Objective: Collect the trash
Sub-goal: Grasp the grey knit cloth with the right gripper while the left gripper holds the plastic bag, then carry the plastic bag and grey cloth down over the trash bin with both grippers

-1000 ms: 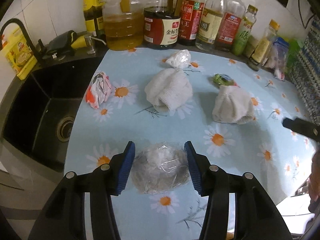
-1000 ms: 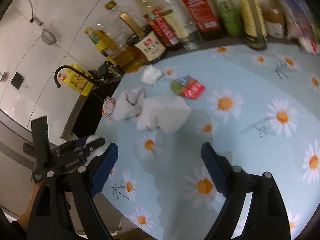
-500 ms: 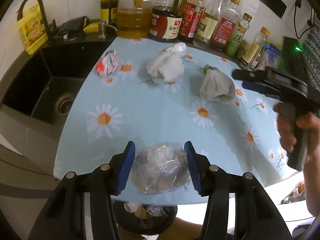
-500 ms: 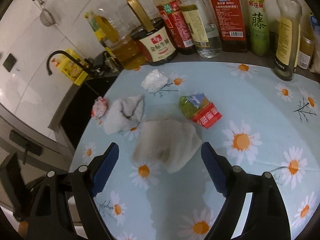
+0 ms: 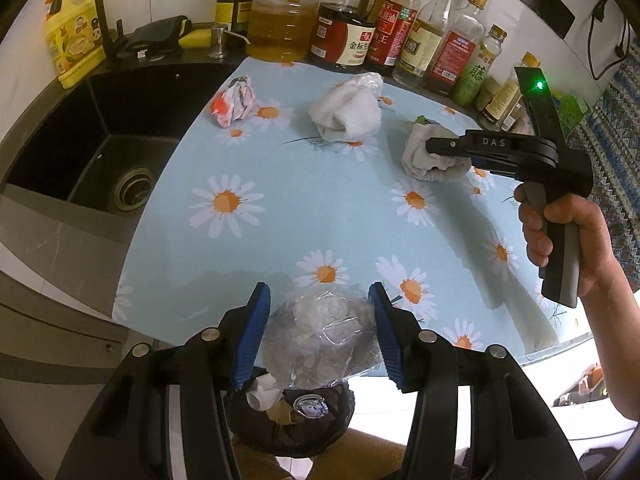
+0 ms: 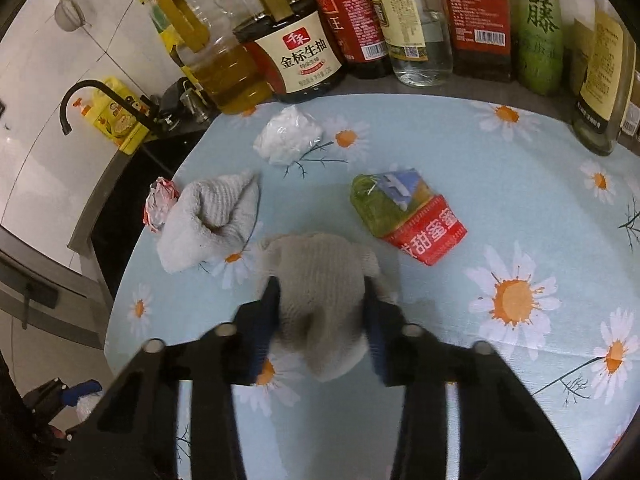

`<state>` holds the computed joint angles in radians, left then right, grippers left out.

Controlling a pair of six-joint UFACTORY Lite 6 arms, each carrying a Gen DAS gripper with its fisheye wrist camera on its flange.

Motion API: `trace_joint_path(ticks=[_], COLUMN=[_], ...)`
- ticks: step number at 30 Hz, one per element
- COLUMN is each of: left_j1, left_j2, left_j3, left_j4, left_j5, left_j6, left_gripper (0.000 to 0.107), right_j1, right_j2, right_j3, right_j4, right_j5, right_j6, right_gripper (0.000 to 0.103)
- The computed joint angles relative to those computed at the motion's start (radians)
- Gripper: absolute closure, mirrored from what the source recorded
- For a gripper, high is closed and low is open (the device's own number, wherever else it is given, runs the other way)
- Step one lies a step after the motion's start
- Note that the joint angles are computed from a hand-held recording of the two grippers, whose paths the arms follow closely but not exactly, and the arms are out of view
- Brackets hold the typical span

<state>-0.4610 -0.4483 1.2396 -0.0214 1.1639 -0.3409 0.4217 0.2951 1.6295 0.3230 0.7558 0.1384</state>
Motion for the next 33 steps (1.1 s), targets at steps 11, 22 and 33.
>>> trace_joint_path(ticks=[11,22,33], left_j1=[0.306,0.539,0.677], left_j2=[0.015,0.050,0.093], left_j3=[0.050,0.065,0.074], left_j4=[-0.253,-0.503,-0.602], left_j5=[0.033,0.151,0.261], left_j6=[0.445,0.798,1.005], left_gripper=[0.058,0.058,0.058], right_j1=[0.128,0.431,0.887], right_j2=[-0.181,-0.448,-0.500], right_j3=[-0.098,-0.306,-0.330], right_j4=[-0.237,-0.590,-0.901], right_j5=[-0.007,0.082,0.306], right_j6=[0.329,0.950,1.538], right_gripper=[0.073,0.073,0.072])
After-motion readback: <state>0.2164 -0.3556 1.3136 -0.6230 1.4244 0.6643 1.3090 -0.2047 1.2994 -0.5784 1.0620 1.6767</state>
